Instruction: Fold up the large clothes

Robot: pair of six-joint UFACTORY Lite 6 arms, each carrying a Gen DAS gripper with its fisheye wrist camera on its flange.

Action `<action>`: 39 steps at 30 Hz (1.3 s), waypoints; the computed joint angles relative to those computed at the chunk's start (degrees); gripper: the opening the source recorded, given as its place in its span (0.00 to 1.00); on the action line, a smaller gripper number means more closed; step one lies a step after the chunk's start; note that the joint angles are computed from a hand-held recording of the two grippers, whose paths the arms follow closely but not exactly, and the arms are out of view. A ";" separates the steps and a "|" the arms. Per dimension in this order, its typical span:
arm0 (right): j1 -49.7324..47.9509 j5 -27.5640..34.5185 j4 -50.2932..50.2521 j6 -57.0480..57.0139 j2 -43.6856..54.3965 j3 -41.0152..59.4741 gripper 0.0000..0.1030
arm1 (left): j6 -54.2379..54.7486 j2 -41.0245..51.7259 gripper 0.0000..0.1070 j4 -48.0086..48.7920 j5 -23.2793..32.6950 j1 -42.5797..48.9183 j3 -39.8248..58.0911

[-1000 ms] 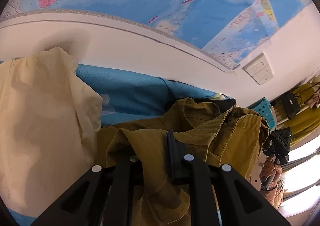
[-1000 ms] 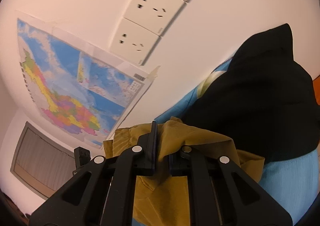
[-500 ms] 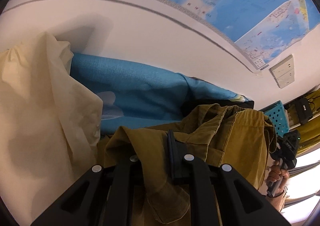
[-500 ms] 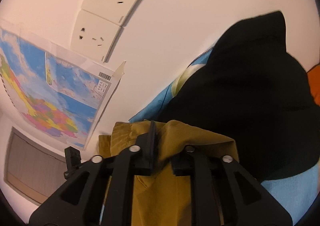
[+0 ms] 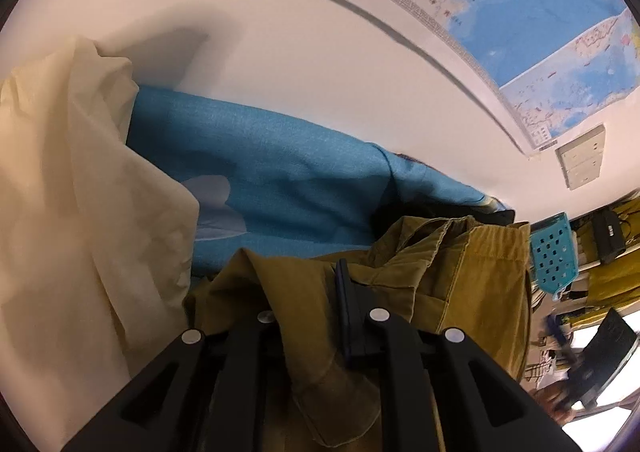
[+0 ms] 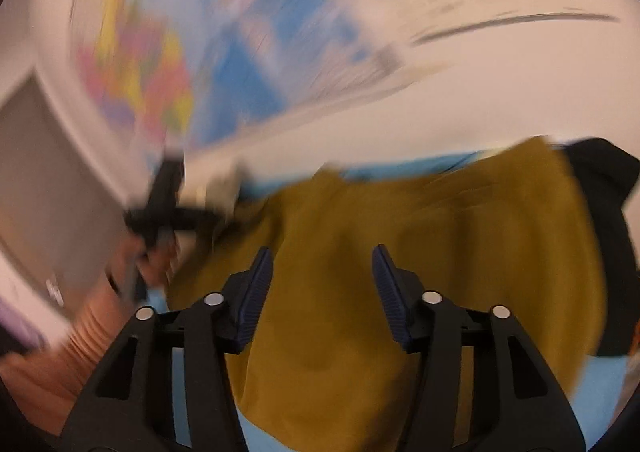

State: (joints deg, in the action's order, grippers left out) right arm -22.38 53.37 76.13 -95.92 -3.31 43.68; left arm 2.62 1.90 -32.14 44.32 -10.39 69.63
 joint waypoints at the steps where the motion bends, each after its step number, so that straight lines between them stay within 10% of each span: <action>1: 5.16 -5.30 1.18 -0.45 1.45 0.08 0.46 | 0.54 -0.71 0.14 -1.12 0.45 0.51 -0.18; 5: 15.14 -21.07 9.15 -6.02 8.55 2.67 0.41 | 3.69 -5.93 0.21 -6.02 2.67 2.73 -1.75; 9: 14.84 -22.23 11.04 -7.18 13.13 5.82 0.31 | 7.72 -15.59 0.58 -10.09 2.78 4.47 -5.20; 14: 15.03 -24.29 12.90 -9.05 16.90 8.80 0.25 | 9.80 -27.10 0.61 -7.38 1.15 0.57 -8.80; 18: 11.47 -18.08 6.78 -1.48 16.26 9.89 0.29 | -2.72 -29.40 0.63 10.43 -3.41 -13.20 -14.97; 22: -3.12 -3.34 4.41 -5.45 3.34 -0.29 0.63 | -20.80 -31.39 0.55 30.41 -5.14 -21.86 -23.54; 28: -38.61 13.36 -7.87 -12.41 -3.64 -9.69 0.90 | -11.04 -66.51 0.84 20.98 1.72 -11.56 -35.82; 32: -44.61 10.21 -12.32 -16.05 7.55 -9.72 0.91 | -12.81 -76.92 0.84 23.30 9.16 -11.32 -42.69; 37: -42.06 6.38 -7.96 -24.16 11.10 -13.14 0.86 | -17.90 -73.76 0.83 25.25 0.14 -18.05 -49.66; 39: -41.58 8.35 -7.35 -24.54 12.51 -12.05 0.65 | -14.41 -71.05 0.79 19.10 -5.20 -15.90 -51.79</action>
State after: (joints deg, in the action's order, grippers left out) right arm -63.96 61.72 68.78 -120.45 9.20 31.63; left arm -11.79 -69.15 -13.04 39.12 -26.28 17.85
